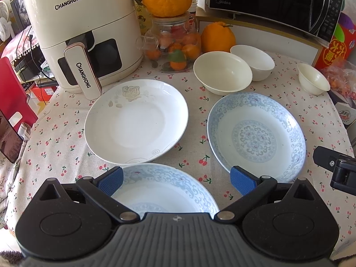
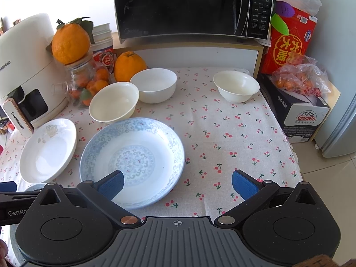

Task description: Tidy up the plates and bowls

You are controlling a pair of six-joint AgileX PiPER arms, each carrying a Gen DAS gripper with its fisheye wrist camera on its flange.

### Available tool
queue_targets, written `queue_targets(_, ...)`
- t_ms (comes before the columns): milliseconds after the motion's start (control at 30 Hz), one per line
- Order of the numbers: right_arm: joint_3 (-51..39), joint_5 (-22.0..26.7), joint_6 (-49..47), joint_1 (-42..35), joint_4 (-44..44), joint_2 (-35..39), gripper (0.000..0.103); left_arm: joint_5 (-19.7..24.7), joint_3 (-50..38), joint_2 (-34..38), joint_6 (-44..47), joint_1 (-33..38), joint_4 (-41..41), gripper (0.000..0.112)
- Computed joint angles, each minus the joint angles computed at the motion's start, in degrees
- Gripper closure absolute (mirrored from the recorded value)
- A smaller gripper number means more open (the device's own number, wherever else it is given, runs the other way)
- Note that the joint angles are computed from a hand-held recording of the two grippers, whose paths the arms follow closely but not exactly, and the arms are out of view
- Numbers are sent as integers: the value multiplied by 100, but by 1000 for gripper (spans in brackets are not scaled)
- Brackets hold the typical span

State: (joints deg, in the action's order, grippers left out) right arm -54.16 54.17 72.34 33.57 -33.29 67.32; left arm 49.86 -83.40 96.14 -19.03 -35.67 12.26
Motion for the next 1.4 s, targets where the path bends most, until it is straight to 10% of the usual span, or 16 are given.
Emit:
queue_targets(1167, -658, 659, -630, -142, 317, 410, 0, -896, 158, -40, 507, 91, -104, 10)
queue_targets(1400, -447, -752, -2441, -1687, 1645, 279, 0, -833, -421, 434, 2190, 552, -1413, 11)
